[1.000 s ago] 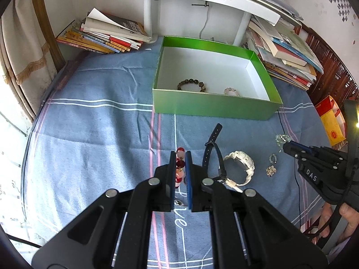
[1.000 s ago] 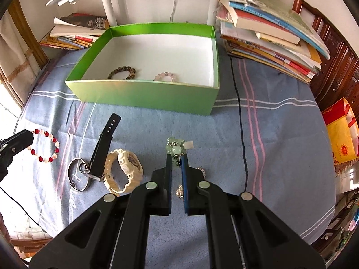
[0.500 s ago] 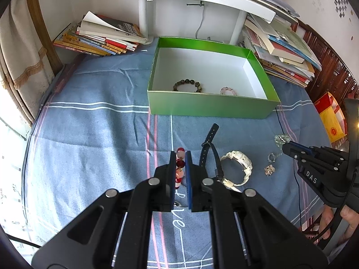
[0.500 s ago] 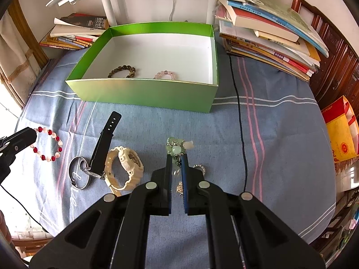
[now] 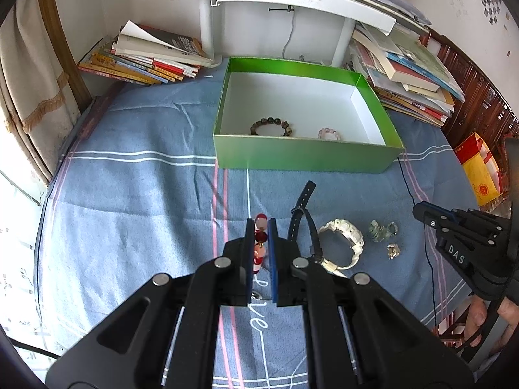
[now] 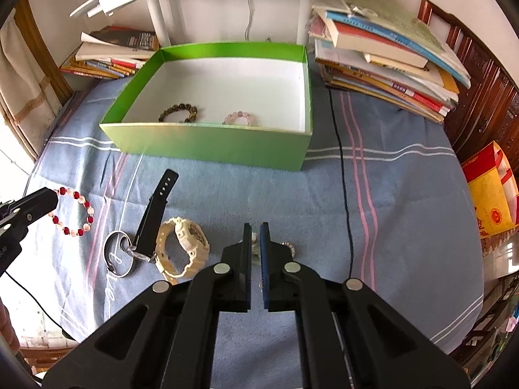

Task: Organize jewelry
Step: 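Carry the keychain and red-and-white bracelet into the green box and open both grippers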

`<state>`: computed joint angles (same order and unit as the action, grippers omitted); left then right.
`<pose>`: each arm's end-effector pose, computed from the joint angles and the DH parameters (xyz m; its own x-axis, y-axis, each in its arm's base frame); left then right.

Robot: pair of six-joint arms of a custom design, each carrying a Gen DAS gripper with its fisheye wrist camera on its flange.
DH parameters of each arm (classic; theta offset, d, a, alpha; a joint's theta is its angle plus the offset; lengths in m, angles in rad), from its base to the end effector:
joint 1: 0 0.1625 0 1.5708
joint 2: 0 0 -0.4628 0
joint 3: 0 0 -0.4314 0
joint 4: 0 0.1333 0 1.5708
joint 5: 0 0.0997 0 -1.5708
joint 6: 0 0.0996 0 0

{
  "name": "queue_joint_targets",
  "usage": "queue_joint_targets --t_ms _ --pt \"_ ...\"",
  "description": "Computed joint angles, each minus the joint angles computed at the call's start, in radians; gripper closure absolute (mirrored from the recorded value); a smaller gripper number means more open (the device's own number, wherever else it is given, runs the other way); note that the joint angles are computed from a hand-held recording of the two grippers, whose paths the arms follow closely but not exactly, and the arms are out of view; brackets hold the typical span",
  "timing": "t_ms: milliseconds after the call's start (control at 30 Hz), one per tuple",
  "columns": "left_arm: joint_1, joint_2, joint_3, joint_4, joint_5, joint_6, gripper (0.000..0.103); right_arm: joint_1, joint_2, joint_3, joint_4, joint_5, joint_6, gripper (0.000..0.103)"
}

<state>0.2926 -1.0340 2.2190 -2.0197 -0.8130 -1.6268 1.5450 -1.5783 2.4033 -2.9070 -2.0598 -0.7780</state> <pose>-0.3481 -0.3156 0.0400 -0.7215 -0.2598 -0.6418 0.1923 0.8153 -0.5461 0.0757 -0.4213 0.2805 -0.6402 -0.4321 0.6352 -0.5992 0.7983 -0.0609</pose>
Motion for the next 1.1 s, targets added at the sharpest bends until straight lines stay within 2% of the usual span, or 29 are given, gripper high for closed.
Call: queue_joint_targets --t_ms 133,200,267,333,400,567,667,733,767,967,1100 --pt "0.005 -0.002 0.0 -0.004 -0.005 0.002 0.095 -0.003 0.024 -0.007 -0.029 -0.033 -0.007 0.098" --pt "0.009 -0.004 0.005 -0.007 -0.012 -0.004 0.095 -0.026 0.036 -0.022 0.012 -0.037 0.021 0.096" --pt "0.012 -0.005 0.01 -0.014 -0.019 -0.005 0.095 -0.042 0.058 -0.028 0.016 -0.059 0.028 0.08" --pt "0.017 -0.005 0.015 -0.024 -0.029 -0.003 0.095 -0.053 0.074 -0.026 0.013 -0.058 0.014 0.074" --pt "0.021 -0.003 0.017 -0.025 -0.037 -0.003 0.095 -0.055 0.085 -0.022 0.011 -0.054 -0.004 0.072" --pt "0.029 0.005 0.018 -0.037 -0.049 0.006 0.095 -0.056 0.148 -0.005 -0.021 -0.089 -0.061 0.072" --pt "0.032 0.009 0.021 -0.048 -0.057 0.009 0.095 -0.056 0.186 0.013 -0.081 -0.116 -0.099 0.073" --pt "0.033 0.01 0.021 -0.048 -0.059 0.008 0.095 -0.06 0.19 0.019 -0.104 -0.109 -0.11 0.085" --pt "0.033 0.01 0.022 -0.047 -0.06 0.007 0.095 -0.06 0.182 0.019 -0.095 -0.096 -0.11 0.097" --pt "0.032 0.006 0.016 -0.034 -0.049 0.001 0.095 -0.033 0.138 0.022 -0.093 -0.065 -0.126 0.095" --pt "0.026 0.006 0.005 -0.021 -0.033 0.005 0.095 -0.016 0.079 0.01 -0.037 -0.025 -0.082 0.095"
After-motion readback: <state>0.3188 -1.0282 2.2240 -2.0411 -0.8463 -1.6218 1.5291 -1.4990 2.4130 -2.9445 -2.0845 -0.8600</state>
